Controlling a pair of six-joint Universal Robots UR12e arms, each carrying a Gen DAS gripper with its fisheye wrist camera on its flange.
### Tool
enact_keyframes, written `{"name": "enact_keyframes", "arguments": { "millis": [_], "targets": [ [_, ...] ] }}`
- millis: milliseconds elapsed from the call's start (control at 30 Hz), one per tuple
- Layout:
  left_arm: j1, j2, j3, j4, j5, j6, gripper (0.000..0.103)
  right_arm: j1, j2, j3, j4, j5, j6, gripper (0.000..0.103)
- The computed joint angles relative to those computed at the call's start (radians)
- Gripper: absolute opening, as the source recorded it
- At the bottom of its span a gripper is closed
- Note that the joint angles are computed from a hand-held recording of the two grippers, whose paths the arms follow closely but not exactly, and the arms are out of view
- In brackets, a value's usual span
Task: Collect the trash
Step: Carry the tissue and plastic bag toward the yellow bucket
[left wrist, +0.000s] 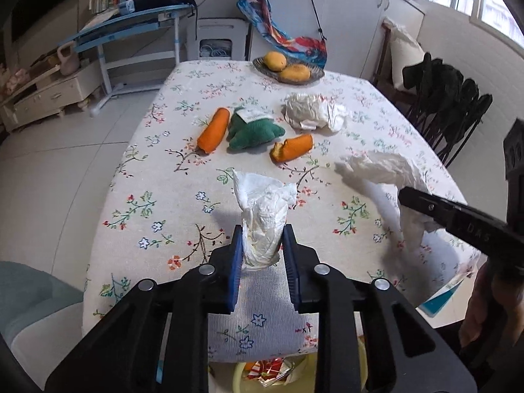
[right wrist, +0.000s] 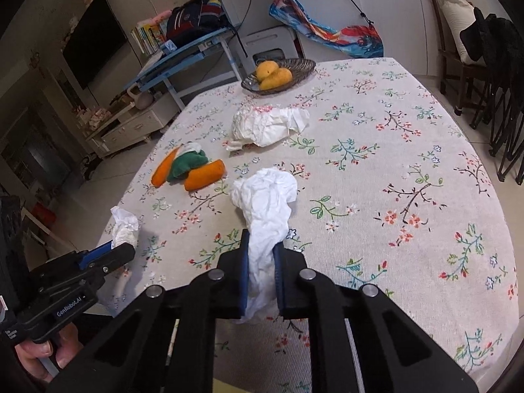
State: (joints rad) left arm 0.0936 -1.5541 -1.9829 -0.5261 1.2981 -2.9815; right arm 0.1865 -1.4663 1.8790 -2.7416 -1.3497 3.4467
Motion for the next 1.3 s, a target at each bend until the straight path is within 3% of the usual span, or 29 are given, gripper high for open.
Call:
{"name": "enact_keyframes", "arguments": {
  "millis": [467, 767, 1100, 1300],
  "targets": [
    [0.007, 0.07, -0.068, 0.075, 0.014, -0.009, 0.023, 0.018, -0.063, 0.072, -0.091, -0.016, 0.048, 0.014],
    [0.021, 0.118, -0.11, 0.102, 0.011, -0.001, 0.023, 0.039, -0.109, 0.115, -0.098, -0.021, 0.057, 0.014],
    [0.045, 0.165, -0.147, 0.116, -0.017, 0.0, 0.023, 0.082, -0.148, 0.142, -0.015, -0.008, 0.0, 0.014],
    [0.059, 0.187, -0.162, 0.114, -0.037, 0.002, 0.023, 0.111, -0.151, 0.136, 0.103, 0.02, -0.069, 0.014]
  ]
}}
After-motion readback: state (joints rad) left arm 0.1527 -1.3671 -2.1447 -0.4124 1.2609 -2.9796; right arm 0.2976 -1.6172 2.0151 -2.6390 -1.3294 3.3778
